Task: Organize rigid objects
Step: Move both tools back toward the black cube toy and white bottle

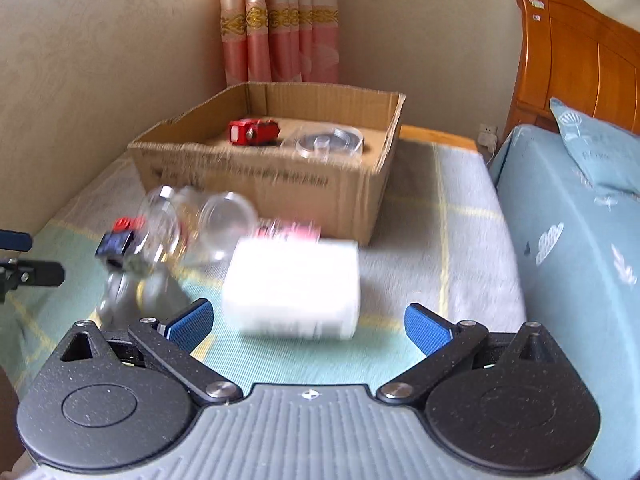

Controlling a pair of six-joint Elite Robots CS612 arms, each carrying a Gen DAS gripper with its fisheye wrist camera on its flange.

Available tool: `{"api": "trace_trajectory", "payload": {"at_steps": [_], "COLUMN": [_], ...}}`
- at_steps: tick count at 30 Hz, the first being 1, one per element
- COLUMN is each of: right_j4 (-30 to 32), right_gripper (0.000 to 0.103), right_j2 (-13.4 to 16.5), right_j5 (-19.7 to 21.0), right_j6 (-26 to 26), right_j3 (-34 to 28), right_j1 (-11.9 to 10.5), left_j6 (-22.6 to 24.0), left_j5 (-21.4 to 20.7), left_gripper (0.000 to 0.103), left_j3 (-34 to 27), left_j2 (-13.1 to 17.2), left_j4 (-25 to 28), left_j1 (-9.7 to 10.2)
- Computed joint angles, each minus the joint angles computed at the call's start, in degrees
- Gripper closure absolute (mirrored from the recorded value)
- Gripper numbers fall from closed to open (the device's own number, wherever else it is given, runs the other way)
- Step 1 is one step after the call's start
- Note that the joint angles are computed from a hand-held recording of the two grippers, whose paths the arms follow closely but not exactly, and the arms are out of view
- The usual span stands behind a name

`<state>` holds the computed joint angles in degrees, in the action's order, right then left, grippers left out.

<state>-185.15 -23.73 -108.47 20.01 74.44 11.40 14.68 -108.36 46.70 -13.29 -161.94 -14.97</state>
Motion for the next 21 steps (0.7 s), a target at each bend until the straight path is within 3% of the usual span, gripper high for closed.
{"api": "trace_trajectory", "payload": {"at_steps": [4,11,14,21], "right_j4": [-1.1,2.76,3.07,-0.55], "right_gripper": [0.0,0.0,0.0,0.0], "right_j2": [1.38,3.49,4.26,4.98], "right_j5": [-0.45,0.71,-1.25,-0.67], "right_j6": [0.48,-0.08,-2.08,-4.25], "right_j3": [-0.77,-4.33,-5.49,-5.41], "right_j1": [0.57,0.45,0.79,0.55], "left_j6": [-0.67,-0.34,-0.3,1.72], "left_j5": [-0.39,-0.48,-1.02,-1.68], "left_gripper": [0.004,0.004,0.004,0.004], "left_j3": [-0.95,-5.16,-8.06,-13.95], "left_j2": [1.01,3.43,4.85,7.75], "left_j4": [1.1,3.28,4.38,7.56], "left_j1": [0.08,-0.17,-0.24,-0.86]}}
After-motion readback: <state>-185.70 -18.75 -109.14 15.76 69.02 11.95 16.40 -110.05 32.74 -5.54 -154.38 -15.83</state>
